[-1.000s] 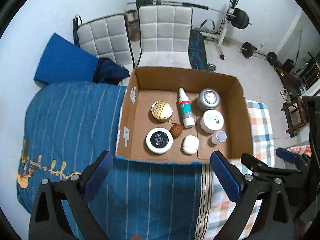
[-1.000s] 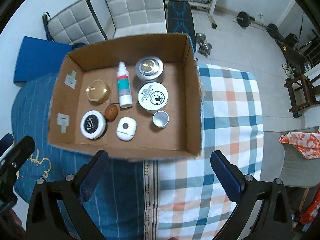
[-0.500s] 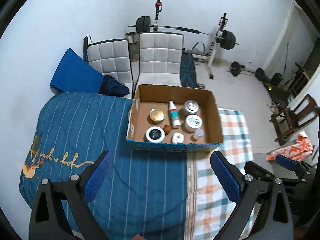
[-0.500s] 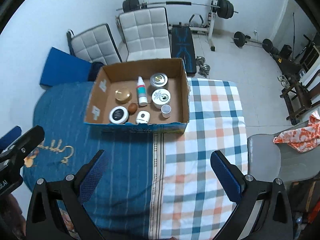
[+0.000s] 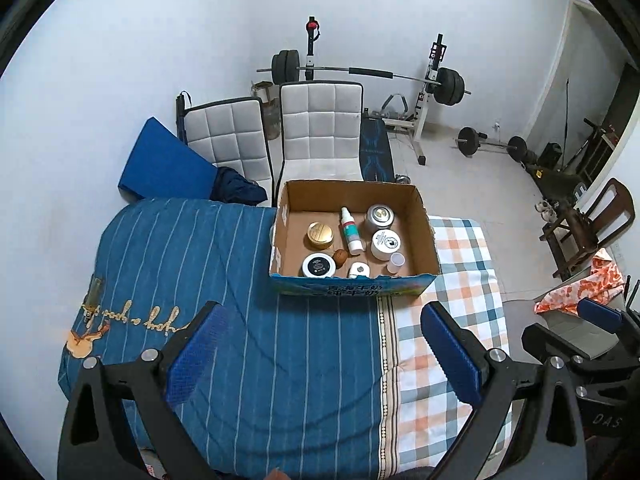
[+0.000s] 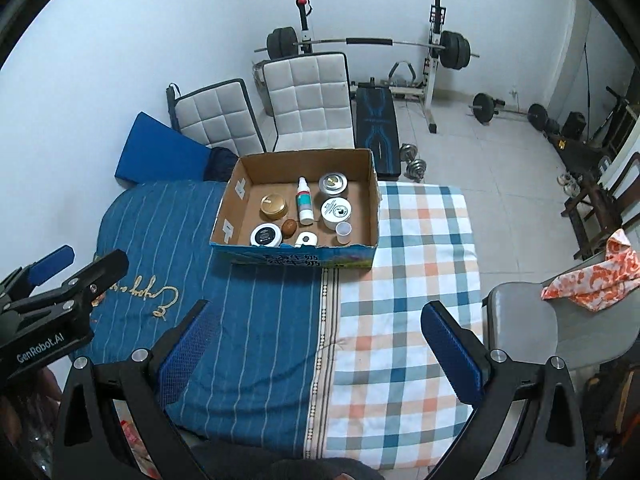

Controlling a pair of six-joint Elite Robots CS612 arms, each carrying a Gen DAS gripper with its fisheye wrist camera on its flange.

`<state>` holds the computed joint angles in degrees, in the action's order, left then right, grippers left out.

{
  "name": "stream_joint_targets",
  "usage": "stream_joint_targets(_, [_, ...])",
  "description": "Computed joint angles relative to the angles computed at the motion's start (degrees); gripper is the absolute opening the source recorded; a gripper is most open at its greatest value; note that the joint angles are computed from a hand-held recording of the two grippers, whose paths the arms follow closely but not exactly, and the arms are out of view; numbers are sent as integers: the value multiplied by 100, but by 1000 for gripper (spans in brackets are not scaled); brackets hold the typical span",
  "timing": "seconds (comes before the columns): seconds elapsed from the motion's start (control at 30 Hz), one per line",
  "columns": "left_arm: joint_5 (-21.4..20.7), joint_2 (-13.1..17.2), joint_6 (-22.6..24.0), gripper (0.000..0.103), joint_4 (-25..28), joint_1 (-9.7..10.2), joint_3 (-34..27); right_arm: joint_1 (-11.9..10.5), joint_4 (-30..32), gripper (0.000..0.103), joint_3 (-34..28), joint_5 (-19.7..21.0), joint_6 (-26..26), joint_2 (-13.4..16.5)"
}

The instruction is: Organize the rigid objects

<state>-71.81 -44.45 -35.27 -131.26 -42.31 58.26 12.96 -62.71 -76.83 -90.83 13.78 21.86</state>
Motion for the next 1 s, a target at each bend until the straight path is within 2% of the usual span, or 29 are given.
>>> stream_joint_targets(0.13, [190,-19,-13,103,-91,-30,34,-15,22,103,-21,32,72,2])
stream_joint_targets(0.6, [368,75,-6,103,-235,-12,-114,-9,-368,103,189,-486,163,-137])
stream_joint_targets(1.0, [457,73,23,103,-308,-23,-136,21,-603,103,221,-647,67,-203])
